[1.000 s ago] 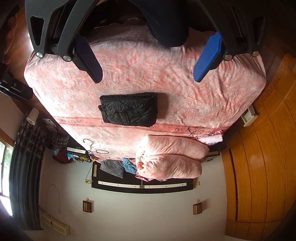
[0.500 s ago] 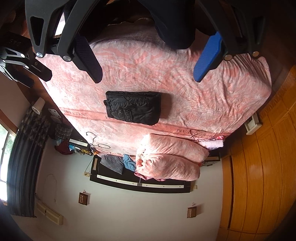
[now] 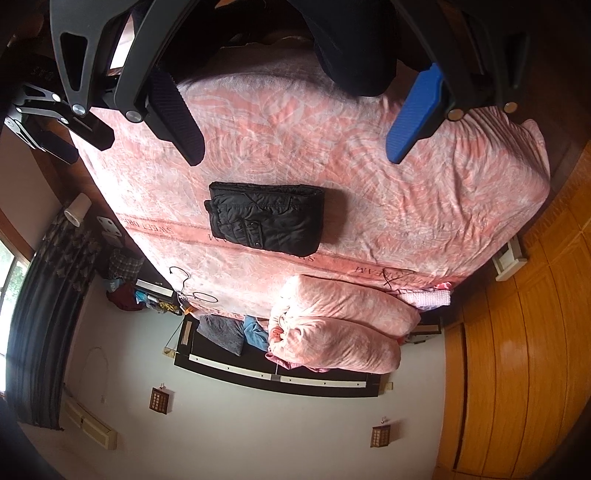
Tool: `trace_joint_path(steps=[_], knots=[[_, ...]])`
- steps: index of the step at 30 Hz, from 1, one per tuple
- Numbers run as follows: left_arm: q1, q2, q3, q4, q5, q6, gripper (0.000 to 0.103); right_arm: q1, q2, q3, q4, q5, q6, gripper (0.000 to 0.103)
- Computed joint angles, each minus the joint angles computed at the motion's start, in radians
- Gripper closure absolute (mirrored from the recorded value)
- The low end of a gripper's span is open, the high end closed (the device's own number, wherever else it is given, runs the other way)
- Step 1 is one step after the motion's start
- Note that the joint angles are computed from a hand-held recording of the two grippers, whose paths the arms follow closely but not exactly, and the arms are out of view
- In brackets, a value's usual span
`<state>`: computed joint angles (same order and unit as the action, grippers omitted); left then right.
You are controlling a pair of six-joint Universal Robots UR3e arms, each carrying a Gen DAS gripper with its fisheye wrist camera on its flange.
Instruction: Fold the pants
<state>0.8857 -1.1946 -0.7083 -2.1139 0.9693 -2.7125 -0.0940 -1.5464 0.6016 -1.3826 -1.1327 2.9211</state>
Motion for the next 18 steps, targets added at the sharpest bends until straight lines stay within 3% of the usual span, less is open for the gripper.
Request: trace_joint_path(steps=[5,18], knots=[[-0.104,-0.023,-0.038,0.122,0.072,-0.083,0.004,-0.003,0.006,-0.001,-0.003,0.006,0.001,0.003],[-0.156,-0.059,-0.032,0.168,0.128,-0.116,0.004,0.008,0.041,-0.035,-0.015,-0.005,0.007,0.003]])
